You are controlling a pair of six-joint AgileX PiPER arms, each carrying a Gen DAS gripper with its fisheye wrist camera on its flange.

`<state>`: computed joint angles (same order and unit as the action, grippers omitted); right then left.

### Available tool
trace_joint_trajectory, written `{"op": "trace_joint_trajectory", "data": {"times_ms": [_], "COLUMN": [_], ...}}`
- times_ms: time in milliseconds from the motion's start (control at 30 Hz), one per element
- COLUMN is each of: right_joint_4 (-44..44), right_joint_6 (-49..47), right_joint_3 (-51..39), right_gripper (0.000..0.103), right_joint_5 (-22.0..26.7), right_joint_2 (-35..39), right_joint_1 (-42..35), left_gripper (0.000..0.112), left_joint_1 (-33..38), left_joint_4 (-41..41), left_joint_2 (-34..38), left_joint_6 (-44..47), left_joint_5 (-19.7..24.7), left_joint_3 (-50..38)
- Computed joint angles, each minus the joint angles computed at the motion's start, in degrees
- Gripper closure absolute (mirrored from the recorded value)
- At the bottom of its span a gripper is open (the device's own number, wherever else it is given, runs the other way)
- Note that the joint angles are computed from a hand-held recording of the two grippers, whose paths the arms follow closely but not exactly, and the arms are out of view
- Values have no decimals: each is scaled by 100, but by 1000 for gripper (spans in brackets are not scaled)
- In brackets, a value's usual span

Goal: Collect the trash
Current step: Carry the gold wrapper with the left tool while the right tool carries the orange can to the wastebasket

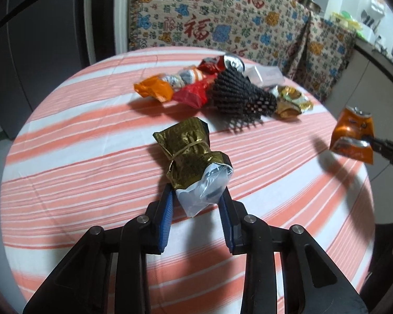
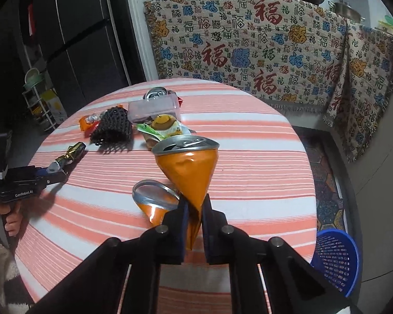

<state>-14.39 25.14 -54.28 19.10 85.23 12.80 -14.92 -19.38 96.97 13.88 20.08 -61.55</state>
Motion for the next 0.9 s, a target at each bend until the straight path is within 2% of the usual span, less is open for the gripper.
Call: {"op": "trace_joint_trajectory", "data": {"times_ms": [100, 233, 400, 733, 900], "right_joint_4": [-222, -79, 323, 2626, 3597], "right_joint_6": [211, 61, -316, -2692, -3998], "right_joint_3": [138, 271, 472, 879, 1097], "right_gripper": [94, 94, 94, 94, 95], "right_joint_5": [-2, -1, -86, 103, 436], "right_joint_2": [-241, -472, -737, -1487, -1994], "right_joint_1": [116, 104, -158, -1413, -2511], "left_gripper": [81, 81, 81, 81, 81], "left_joint_1": [-66, -333, -1024, -2345, -2998], "left_joint_4": [61, 149, 375, 785, 926], "left_joint_2": [-133, -221, -314, 364, 995], "left_joint_6": [-108, -348, -743, -1590, -1799], "left_joint_5": [-70, -55, -15, 339, 762], "left_joint_3": [64, 47, -141, -1322, -2435]}}
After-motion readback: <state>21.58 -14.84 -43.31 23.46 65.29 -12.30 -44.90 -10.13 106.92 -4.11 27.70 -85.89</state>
